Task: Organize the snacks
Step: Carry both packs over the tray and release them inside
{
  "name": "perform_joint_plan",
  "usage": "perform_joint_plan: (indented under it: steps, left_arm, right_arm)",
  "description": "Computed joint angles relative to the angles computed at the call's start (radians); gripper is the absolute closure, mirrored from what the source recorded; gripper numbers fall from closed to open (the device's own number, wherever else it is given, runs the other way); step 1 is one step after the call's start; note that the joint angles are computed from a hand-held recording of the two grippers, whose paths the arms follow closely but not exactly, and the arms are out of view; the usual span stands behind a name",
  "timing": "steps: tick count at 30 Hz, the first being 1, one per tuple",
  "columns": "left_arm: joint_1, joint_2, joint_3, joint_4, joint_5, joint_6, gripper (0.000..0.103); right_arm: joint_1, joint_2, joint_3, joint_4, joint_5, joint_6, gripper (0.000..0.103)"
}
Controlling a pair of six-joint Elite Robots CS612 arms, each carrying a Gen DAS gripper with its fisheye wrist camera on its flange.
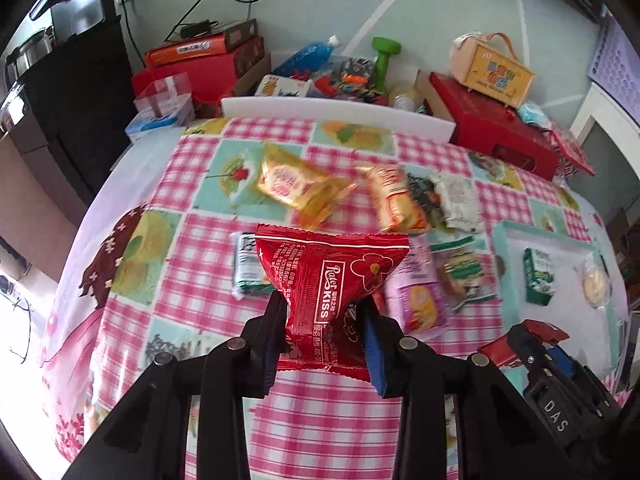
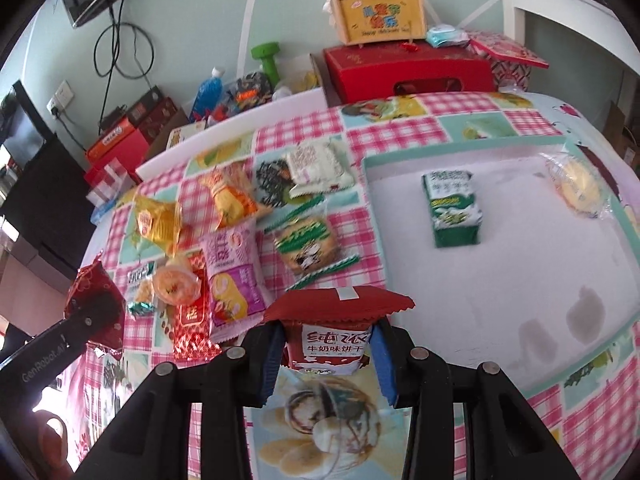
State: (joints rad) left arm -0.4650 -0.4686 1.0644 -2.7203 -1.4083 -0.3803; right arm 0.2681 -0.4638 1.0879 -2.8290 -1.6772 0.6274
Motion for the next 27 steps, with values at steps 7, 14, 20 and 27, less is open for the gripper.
perform_joint_plan:
  steps: [7,14,20,27]
  left_arm:
    - [-0.032,0.017,-0.034,-0.018,-0.042,0.030,0.066]
    - [-0.060,0.029,-0.060,-0.021,-0.080,0.070,0.066]
    - [-0.057,0.024,-0.056,-0.014,-0.033,0.013,0.066]
    - [-0.054,0.021,-0.050,-0.013,-0.015,-0.032,0.066]
  right_arm:
    - [-0.030,-0.033,0.067,-0.060,0.022,0.040,0.061]
    - [-0.063,-0.051,0.120,-0.107,0.099,0.105,0.060]
    - [-0.072,-0.049,0.132,-0.162,0.171,0.113,0.061]
    - [-0.072,-0.056,0.145,-0.230,0.192,0.104,0.061]
